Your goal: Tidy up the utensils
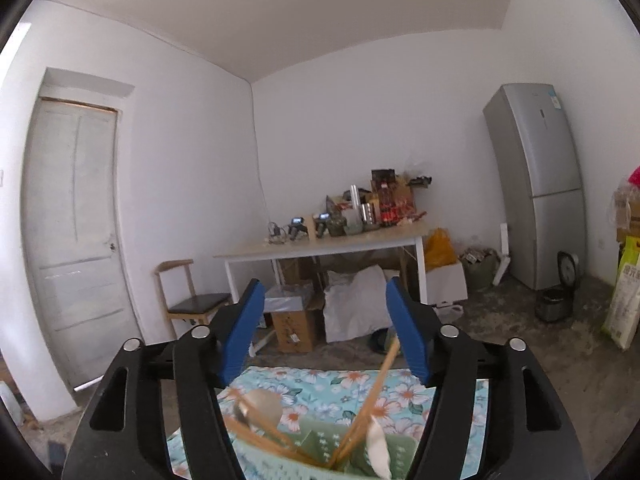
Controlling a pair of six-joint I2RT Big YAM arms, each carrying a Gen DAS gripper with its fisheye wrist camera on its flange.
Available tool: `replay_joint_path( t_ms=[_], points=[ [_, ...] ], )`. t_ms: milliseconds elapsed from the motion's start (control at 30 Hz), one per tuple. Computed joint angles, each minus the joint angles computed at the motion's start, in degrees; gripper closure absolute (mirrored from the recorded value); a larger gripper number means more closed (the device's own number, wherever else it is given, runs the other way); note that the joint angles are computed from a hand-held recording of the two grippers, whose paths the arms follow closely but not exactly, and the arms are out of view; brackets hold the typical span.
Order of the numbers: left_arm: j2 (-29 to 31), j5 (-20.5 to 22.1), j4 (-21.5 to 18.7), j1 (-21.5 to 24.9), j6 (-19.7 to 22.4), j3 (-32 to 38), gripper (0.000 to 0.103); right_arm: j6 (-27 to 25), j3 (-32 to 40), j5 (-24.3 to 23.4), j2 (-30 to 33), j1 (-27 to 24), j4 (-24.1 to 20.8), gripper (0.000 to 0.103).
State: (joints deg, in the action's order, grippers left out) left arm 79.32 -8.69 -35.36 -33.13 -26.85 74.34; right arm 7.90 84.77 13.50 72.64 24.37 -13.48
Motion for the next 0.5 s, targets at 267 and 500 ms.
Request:
replay_joint_path(
  t_ms=[267, 500],
  points=[
    [0.2, -3.9, -1.1, -1.4, 0.9, 2.6, 0.006, 4.2, -7.7, -0.6, -8.4, 0.5, -11.3, 0.026],
    [1.6, -8.7, -4.1, -3.2, 1.9, 6.8, 0.006, 10.3, -12.3, 1.4, -9.2, 4.6, -24.4, 0.024]
  ],
)
